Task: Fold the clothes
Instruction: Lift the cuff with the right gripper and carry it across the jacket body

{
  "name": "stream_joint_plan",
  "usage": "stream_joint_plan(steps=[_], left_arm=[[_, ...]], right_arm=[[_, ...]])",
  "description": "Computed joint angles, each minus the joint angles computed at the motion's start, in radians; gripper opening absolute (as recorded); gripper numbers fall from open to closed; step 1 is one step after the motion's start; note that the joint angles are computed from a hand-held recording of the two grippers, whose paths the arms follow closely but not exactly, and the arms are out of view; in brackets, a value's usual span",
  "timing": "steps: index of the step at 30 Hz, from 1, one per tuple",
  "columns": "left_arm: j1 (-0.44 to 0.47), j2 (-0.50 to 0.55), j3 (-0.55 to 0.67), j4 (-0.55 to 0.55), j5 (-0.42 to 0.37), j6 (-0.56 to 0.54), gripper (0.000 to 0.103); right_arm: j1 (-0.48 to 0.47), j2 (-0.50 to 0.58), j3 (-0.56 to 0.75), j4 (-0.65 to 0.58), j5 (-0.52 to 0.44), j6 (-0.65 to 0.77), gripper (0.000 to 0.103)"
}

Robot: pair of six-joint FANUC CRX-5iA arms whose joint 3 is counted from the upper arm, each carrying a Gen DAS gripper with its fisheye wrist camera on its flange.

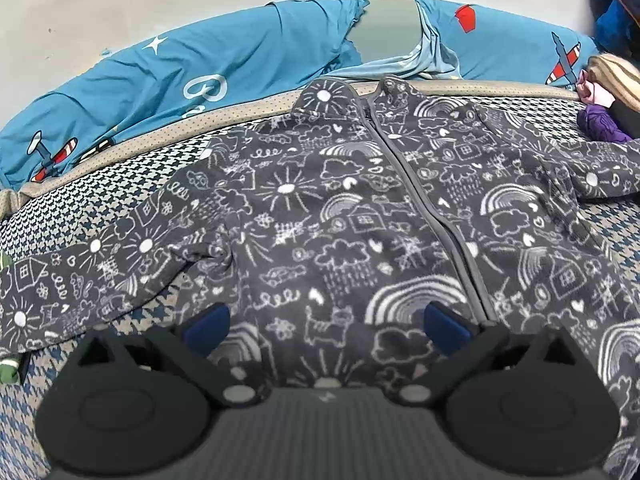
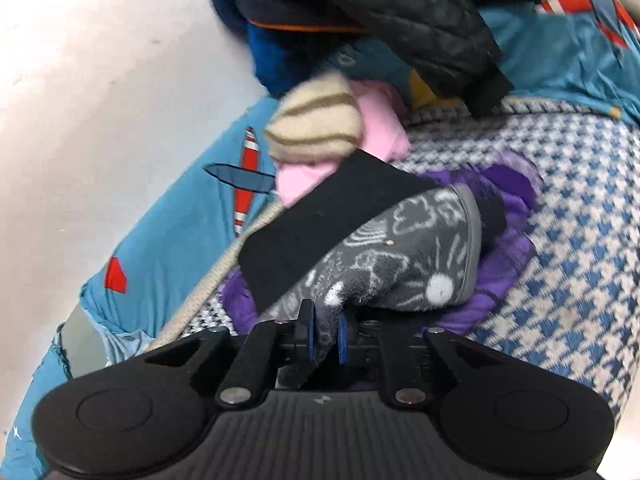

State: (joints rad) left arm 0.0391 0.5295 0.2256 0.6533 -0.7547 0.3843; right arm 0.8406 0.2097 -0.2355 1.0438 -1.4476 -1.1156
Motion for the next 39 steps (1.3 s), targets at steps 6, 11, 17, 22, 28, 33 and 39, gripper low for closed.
stream_joint_plan(steps=[6, 11, 17, 22, 28, 33, 39], left_arm=[[-0.003, 0.004, 0.008, -0.009, -0.004, 0.021, 0.103], [-0.007, 0.01, 0.018, -0.023, -0.014, 0.041, 0.103], [-0.011, 0.016, 0.027, -0.037, -0.024, 0.058, 0.103], [-0.01, 0.024, 0.043, -0.055, -0.028, 0.094, 0.103], [-0.002, 0.039, 0.077, -0.076, -0.04, 0.166, 0.103], [0.003, 0.05, 0.102, -0.095, -0.04, 0.221, 0.103], [0.013, 0.059, 0.128, -0.121, -0.033, 0.286, 0.103]], right_arm=[[-0.022, 0.02, -0.006, 0.129, 0.06, 0.041, 0.011], [-0.057, 0.043, 0.0, 0.251, 0.162, 0.102, 0.01], [-0.101, 0.091, 0.052, 0.325, 0.289, 0.165, 0.01], [-0.124, 0.143, 0.118, 0.347, 0.359, 0.242, 0.01], [-0.148, 0.205, 0.2, 0.355, 0.428, 0.324, 0.01], [-0.164, 0.252, 0.261, 0.37, 0.5, 0.379, 0.01], [-0.174, 0.324, 0.349, 0.394, 0.593, 0.487, 0.01]])
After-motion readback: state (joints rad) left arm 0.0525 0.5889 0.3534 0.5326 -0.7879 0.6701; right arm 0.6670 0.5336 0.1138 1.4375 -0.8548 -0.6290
